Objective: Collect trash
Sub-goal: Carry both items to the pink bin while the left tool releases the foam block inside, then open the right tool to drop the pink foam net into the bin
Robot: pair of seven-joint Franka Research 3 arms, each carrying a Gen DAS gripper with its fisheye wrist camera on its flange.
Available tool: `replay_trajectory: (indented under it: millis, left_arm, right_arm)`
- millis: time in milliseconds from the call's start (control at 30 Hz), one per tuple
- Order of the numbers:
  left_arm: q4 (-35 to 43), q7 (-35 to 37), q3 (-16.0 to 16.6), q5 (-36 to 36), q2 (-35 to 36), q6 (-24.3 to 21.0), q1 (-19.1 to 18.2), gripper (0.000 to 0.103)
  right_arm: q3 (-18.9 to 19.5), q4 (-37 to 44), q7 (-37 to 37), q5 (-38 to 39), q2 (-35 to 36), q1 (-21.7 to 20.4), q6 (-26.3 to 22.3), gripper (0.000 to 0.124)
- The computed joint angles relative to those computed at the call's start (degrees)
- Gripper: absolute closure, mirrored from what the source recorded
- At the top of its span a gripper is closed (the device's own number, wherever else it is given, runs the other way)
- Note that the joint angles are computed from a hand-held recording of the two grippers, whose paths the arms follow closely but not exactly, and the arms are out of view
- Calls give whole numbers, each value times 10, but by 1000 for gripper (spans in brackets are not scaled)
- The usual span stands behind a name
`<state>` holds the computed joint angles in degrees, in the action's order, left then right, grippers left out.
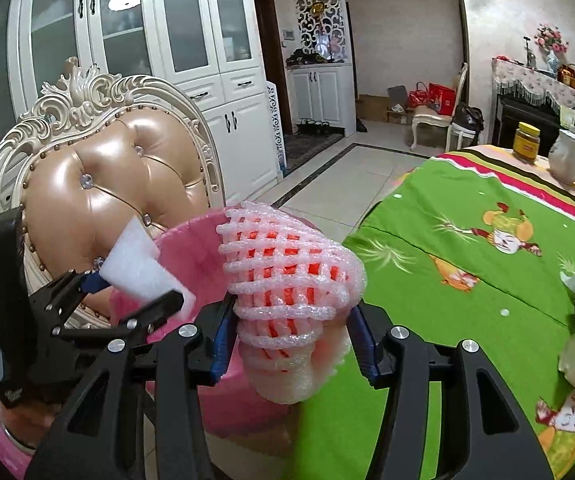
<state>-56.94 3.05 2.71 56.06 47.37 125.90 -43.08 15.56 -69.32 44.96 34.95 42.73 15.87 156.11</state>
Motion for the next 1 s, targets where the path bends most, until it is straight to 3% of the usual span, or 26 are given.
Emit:
replay_trajectory:
  millis: [133, 367, 467, 500, 667, 900, 1000]
  left_arm:
    - [-26, -4, 0, 9, -13, 6, -1, 19]
    - [-79, -31, -7, 31, -38, 22, 7, 8]
    - [-97, -49, -9, 39, -48, 22, 8, 7]
    - [-110, -61, -9, 45, -56, 25, 7, 7]
    - [-119, -74, -19, 58, -61, 16, 11, 5]
    - [-85, -74, -15, 76, -44, -3, -6, 5]
    - [-62, -101, -4, 104, -27, 17, -20, 5]
  right_arm:
    - [-8, 58, 23, -16, 35, 14, -31, 71]
    - [-12, 194, 59, -42, 112, 36, -99, 67]
    - [-15, 240, 72, -52, 136, 44, -118, 47]
    - [-6, 228, 64, -42, 130, 39, -106, 42]
    - [8, 188, 43, -15, 105, 22, -84, 42]
    - [44, -10, -67, 76, -15, -40, 13, 40]
    - [46, -86, -108, 113, -62, -63, 50, 39]
